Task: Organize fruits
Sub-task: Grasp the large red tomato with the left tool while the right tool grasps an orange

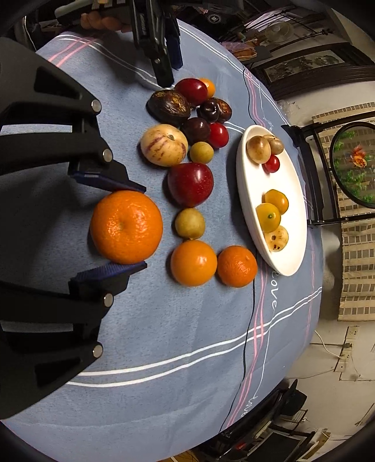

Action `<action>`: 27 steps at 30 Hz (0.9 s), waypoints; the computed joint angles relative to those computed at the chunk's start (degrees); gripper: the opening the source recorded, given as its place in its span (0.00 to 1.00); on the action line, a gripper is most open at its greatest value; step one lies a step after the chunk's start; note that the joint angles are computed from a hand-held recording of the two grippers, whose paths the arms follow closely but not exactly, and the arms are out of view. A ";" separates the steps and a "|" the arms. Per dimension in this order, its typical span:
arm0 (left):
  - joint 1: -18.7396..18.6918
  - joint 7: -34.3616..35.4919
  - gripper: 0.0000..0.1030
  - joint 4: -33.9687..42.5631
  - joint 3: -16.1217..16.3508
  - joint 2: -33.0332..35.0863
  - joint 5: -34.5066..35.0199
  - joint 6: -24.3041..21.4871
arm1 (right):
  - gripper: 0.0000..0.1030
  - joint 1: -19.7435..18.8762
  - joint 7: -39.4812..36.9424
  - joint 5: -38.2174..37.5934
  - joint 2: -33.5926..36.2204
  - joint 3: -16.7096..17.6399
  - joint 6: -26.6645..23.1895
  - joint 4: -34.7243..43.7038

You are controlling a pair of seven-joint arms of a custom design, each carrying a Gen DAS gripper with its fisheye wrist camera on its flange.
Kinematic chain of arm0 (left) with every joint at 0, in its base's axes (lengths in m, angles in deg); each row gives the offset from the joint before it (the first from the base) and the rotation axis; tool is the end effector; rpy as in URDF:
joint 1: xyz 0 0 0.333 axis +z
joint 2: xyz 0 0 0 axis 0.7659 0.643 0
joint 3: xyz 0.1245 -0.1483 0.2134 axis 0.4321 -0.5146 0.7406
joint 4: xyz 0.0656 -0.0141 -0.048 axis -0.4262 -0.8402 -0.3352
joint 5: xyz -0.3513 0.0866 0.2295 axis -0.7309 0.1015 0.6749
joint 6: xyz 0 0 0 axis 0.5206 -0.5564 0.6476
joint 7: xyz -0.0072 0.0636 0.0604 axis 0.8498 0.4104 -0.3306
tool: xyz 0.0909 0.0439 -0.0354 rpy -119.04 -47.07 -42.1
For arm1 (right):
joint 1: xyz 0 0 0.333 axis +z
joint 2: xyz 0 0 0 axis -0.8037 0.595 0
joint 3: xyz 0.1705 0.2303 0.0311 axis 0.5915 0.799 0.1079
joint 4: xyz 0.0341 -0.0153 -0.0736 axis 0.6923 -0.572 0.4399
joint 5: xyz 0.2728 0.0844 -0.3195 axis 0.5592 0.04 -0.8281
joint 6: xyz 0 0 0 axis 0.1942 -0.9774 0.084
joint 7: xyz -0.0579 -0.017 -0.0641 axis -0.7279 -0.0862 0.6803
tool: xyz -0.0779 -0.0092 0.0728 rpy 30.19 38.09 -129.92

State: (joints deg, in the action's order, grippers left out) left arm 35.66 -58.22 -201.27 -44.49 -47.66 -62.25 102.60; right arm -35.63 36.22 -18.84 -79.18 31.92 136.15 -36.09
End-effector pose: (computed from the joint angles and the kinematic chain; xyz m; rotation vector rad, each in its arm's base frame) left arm 0.5245 -0.2909 0.4770 -2.2180 1.5376 -0.6263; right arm 0.6037 0.2518 0.4719 -2.1962 1.1705 -0.2719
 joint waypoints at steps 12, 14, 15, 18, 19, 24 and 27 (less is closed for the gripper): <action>-0.66 2.42 0.69 6.37 0.36 4.91 2.23 -2.74 | 0.45 -0.60 -2.44 3.91 -0.72 -0.17 -1.83 -0.42; -0.69 2.72 0.69 6.46 0.57 5.03 2.11 -2.54 | 0.45 -0.65 -3.07 4.44 -0.77 -0.18 -1.85 -0.52; -0.68 2.74 0.70 6.64 0.65 5.21 2.37 -2.58 | 0.45 -0.67 -3.21 4.66 -0.74 -0.18 -1.90 -0.47; -0.64 2.16 0.71 7.27 0.89 5.82 3.21 -3.09 | 0.45 -0.61 -3.15 4.65 -0.65 -0.19 -1.70 -0.44; -0.59 1.78 0.71 7.40 0.99 5.98 3.39 -3.24 | 0.45 -0.61 -3.17 4.69 -0.71 -0.19 -1.66 -0.52; -0.50 2.26 0.65 6.86 1.18 5.76 3.94 -3.65 | 0.45 -0.68 -3.65 5.21 -0.80 -0.20 -2.06 -0.52; -0.47 3.00 0.57 5.01 1.08 4.05 3.92 -3.52 | 0.45 -0.70 -4.01 5.54 -0.91 -0.21 -2.08 -0.70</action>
